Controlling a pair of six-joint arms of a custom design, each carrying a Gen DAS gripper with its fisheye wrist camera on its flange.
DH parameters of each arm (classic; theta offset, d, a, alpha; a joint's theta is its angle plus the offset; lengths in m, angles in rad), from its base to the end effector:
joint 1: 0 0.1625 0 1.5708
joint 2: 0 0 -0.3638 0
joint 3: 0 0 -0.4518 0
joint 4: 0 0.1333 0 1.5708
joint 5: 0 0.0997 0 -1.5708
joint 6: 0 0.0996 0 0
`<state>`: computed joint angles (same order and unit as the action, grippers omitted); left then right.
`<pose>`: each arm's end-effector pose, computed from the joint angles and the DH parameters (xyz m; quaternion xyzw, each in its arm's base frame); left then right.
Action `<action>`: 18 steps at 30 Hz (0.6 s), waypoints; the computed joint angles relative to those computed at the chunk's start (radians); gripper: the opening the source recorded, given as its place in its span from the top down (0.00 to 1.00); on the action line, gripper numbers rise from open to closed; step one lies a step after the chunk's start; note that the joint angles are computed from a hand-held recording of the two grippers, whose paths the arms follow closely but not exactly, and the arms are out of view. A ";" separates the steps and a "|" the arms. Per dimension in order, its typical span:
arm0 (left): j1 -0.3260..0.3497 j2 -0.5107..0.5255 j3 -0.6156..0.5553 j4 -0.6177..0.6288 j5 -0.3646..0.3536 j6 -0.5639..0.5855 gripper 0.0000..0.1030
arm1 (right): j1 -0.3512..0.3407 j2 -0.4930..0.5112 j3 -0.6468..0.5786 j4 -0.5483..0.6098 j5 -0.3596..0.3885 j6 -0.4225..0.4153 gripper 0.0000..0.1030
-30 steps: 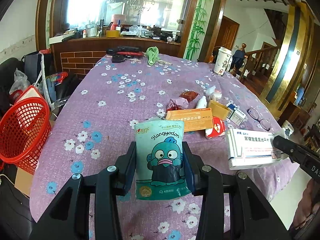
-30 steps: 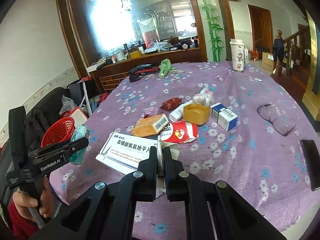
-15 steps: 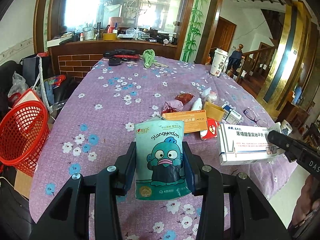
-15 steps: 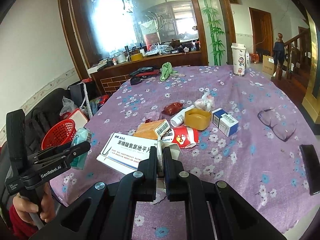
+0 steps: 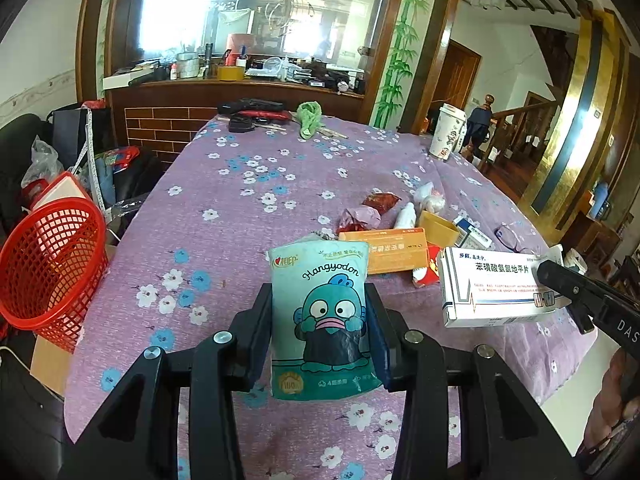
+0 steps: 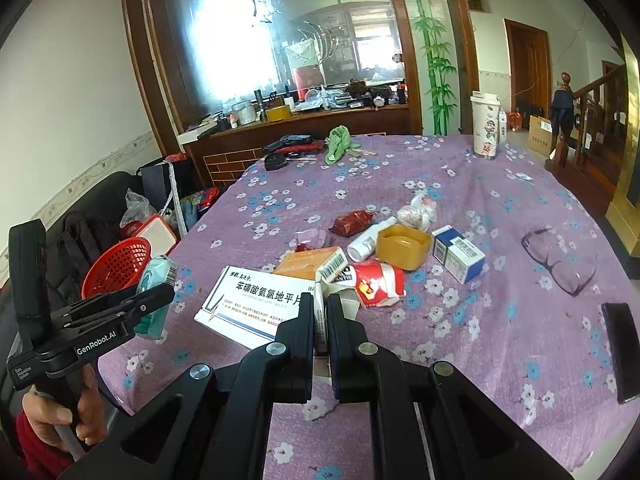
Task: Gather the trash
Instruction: 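Carry the tissue pack and medicine box over the red wastebasket and open both tools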
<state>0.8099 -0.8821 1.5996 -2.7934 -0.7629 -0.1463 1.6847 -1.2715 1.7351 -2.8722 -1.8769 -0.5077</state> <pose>-0.3286 -0.6428 0.1343 0.1757 0.8783 -0.3733 0.2414 0.1763 -0.6327 0.3186 0.2171 -0.8786 0.3670 0.2152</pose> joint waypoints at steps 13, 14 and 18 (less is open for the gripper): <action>0.026 -0.086 0.055 -0.044 0.063 -0.031 0.59 | 0.055 0.118 -0.111 0.060 0.000 -0.026 0.93; 0.030 -0.095 0.062 -0.048 0.071 -0.036 0.59 | 0.061 0.133 -0.125 0.069 -0.001 -0.029 0.93; 0.046 -0.128 0.086 -0.061 0.092 -0.047 0.59 | 0.086 0.188 -0.172 0.089 -0.012 -0.045 0.93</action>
